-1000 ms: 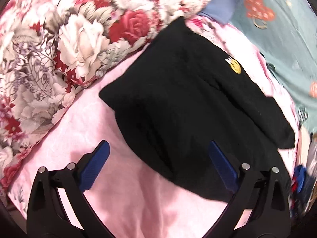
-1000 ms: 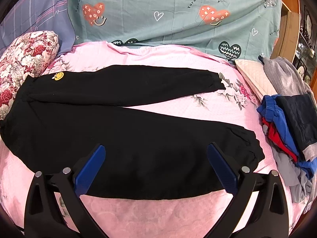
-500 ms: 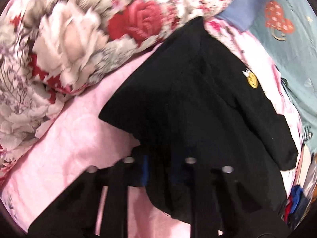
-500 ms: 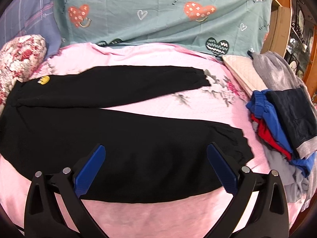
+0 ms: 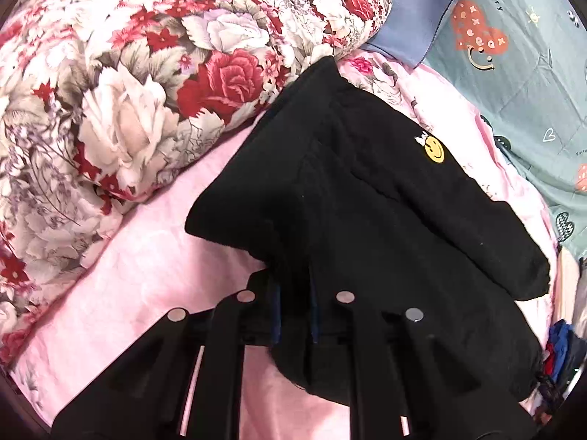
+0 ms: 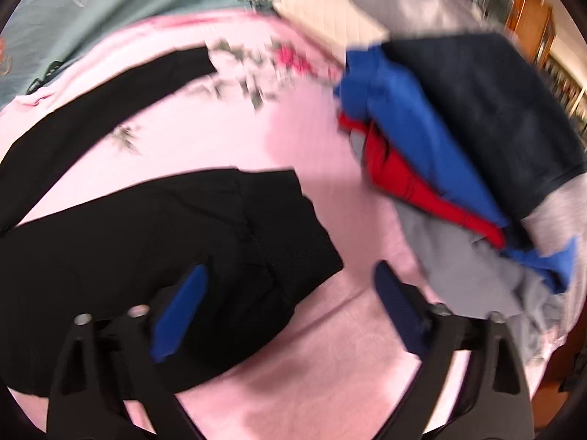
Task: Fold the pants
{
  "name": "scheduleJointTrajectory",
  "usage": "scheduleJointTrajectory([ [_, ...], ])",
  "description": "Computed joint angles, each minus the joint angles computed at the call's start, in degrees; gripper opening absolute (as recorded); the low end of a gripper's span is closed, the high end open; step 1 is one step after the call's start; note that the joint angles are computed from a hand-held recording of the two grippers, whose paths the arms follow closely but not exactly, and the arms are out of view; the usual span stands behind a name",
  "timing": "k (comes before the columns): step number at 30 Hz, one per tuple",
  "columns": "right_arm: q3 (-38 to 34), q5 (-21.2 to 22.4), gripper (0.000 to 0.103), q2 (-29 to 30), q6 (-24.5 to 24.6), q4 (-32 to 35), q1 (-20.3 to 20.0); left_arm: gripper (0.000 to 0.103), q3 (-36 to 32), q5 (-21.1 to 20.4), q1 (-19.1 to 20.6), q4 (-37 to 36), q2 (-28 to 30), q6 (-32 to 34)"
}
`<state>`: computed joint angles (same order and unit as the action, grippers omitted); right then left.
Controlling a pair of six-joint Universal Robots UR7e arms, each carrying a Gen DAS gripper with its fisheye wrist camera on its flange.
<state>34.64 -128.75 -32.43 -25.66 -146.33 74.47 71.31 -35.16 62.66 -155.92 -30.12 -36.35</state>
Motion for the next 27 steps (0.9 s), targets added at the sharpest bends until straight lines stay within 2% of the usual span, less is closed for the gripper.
scheduleJointTrajectory([
  [1,-2.2,2.1,0.074,0.7,1.8,3.0,-0.6,0.012,-0.5,-1.0,0.2,-0.6,0.3,0.3],
  [3,-3.9,2.9,0.074,1.6,2.8,3.9,-0.7,0.013,-0.7,-3.1,0.7,-1.0,0.5,0.3],
  [4,-4.5,3.5,0.069,1.9,3.3,3.8,-0.8,0.014,-1.0,-4.6,1.0,-1.2,0.7,0.2],
  [5,-3.7,3.7,0.059,1.6,2.7,2.4,-0.6,0.014,-1.0,-6.7,1.4,-2.0,0.8,0.3],
  [6,-3.4,4.5,0.039,1.5,1.7,1.8,-0.5,0.014,-1.2,-8.4,1.8,-2.2,0.9,-0.1],
  [7,-3.5,5.5,0.031,1.5,1.5,2.2,-0.6,0.014,-1.5,-9.6,2.2,-2.1,1.1,-0.7],
  [9,-3.2,7.5,0.021,1.1,2.8,3.2,-0.7,0.012,-2.0,-8.7,2.1,-2.1,1.8,-0.6],
  [10,-2.8,8.2,0.019,0.8,3.1,2.8,-0.8,0.011,-2.5,-6.4,1.6,-1.1,2.2,-0.3],
  [13,1.7,9.6,0.018,-1.5,2.5,-2.7,-0.7,0.010,-2.0,0.2,-0.2,-1.2,2.1,0.6],
  [16,6.3,11.6,0.017,-4.1,0.7,-8.8,-0.4,0.009,0.9,5.1,-2.1,-5.5,0.4,2.7],
  [19,10.9,12.4,0.017,-6.9,-2.1,-14.5,0.4,0.010,3.9,6.5,-3.3,-7.4,-1.8,3.1],
  [24,17.3,12.7,0.017,-11.6,-5.2,-19.7,1.2,0.010,9.4,10.3,-6.0,-6.1,-5.3,0.4],
  [27,19.7,11.8,0.017,-13.7,-5.6,-19.5,0.9,0.010,12.1,10.9,-6.6,-4.4,-7.0,-1.6],
])
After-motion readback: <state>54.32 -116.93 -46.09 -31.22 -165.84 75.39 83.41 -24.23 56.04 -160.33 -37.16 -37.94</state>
